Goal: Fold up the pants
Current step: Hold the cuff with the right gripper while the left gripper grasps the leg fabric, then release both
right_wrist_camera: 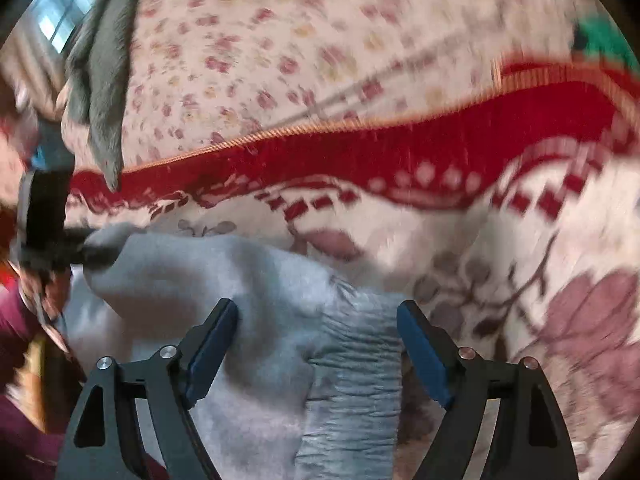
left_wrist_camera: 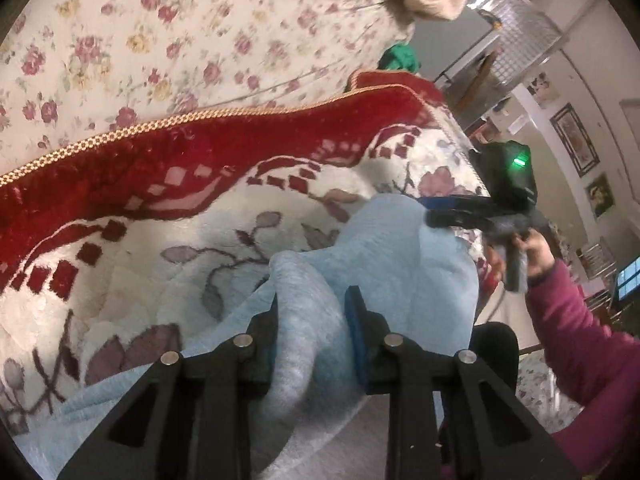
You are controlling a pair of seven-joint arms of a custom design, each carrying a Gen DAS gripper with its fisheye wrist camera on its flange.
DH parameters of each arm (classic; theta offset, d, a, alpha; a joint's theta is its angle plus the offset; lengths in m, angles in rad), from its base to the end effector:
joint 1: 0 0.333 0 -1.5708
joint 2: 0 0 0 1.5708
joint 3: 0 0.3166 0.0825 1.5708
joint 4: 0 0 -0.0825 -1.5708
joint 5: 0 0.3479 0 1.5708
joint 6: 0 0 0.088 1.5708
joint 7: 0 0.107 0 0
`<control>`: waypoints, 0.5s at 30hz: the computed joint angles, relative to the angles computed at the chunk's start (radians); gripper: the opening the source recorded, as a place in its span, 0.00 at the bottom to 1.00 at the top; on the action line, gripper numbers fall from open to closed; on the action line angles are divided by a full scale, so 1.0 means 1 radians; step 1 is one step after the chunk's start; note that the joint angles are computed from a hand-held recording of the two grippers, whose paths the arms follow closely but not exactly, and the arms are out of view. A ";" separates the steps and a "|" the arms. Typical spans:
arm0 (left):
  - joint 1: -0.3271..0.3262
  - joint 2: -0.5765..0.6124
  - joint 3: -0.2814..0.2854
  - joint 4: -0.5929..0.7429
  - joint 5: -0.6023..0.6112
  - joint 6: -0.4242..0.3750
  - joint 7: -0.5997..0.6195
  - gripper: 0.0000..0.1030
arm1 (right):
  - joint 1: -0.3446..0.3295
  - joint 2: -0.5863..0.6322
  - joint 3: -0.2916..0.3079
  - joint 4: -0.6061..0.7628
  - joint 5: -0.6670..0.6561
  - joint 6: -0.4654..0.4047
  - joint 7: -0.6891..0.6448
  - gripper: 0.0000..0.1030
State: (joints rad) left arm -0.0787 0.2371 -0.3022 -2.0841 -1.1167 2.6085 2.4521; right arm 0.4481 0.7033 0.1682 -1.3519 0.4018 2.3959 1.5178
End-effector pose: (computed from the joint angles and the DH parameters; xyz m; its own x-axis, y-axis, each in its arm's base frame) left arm 0.5400 -0.1883 0.3625 -0.4002 -0.7466 0.5314 -0.8766 0.1427 -0.4596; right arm 0.6144 0.3992 0.3665 0.3772 -0.8199 -0.4308 -0.9196 -0.2764 -0.2792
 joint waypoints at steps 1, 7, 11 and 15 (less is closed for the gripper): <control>-0.002 -0.008 -0.006 -0.011 -0.019 0.011 0.013 0.24 | -0.001 0.014 -0.003 0.017 -0.002 -0.020 0.009 0.87; -0.036 -0.031 -0.009 -0.038 -0.044 0.064 0.052 0.24 | -0.089 0.079 0.076 0.047 0.160 -0.072 -0.052 0.93; -0.040 -0.013 -0.009 -0.024 -0.056 0.097 0.043 0.23 | -0.014 0.027 0.044 -0.043 0.142 0.089 -0.086 0.69; -0.036 0.020 -0.013 0.022 -0.063 0.165 0.023 0.21 | -0.044 -0.097 0.097 -0.232 0.227 0.328 -0.164 0.15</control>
State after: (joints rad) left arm -0.1144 0.2575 -0.3148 -2.0617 -1.1795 2.7733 2.4749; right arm 0.4041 0.6066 0.2651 -1.5838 0.6286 2.7242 1.3536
